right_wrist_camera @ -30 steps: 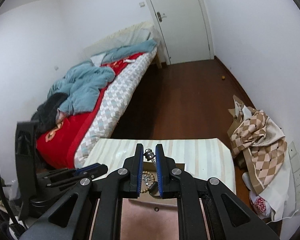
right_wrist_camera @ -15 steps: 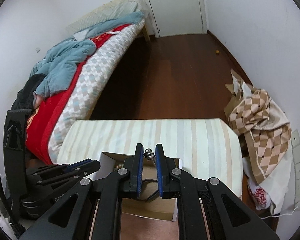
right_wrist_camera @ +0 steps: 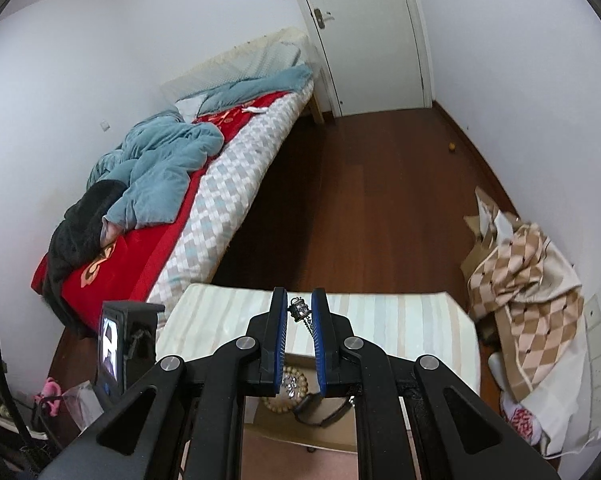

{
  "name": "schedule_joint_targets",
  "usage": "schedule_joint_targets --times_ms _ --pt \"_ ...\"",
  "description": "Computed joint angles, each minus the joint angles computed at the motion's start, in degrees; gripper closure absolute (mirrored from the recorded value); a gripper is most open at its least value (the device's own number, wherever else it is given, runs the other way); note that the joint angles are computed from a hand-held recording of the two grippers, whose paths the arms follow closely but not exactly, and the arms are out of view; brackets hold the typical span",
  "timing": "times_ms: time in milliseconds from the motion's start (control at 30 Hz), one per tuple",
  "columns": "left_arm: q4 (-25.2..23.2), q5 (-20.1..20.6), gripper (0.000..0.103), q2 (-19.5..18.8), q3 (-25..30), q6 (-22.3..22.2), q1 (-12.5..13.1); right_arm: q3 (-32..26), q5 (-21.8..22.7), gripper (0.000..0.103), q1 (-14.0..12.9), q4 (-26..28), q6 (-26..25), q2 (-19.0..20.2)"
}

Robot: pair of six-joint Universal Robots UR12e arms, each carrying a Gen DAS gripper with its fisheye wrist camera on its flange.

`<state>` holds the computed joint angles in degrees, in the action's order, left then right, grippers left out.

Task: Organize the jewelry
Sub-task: 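Carry both items over the box and open both tools to release them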

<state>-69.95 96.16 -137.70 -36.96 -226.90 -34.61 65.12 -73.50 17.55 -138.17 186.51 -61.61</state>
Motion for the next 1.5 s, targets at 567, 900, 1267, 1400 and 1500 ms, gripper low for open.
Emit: schedule_joint_targets --times_ms 567,900,1267,1400,1500 --pt "-6.2 -2.2 0.092 -3.2 3.9 -0.1 0.7 -0.4 -2.8 0.090 0.3 9.1 0.4 3.8" --pt "-12.0 -2.1 0.071 -6.0 9.6 -2.5 1.0 -4.3 -2.0 0.089 -0.3 19.3 -1.2 7.2" --pt "-18.5 3.1 0.012 -8.9 16.8 -2.6 0.2 -2.9 -3.9 0.053 -0.6 19.4 -1.4 6.0" --pt "-20.9 8.1 0.001 -8.7 17.1 -3.6 -0.6 -1.1 -7.5 0.030 -0.1 18.8 -2.4 4.8" --pt "-20.5 11.2 0.001 -7.1 14.2 -4.1 -1.4 0.6 -11.6 0.013 0.7 18.5 -3.1 3.8"
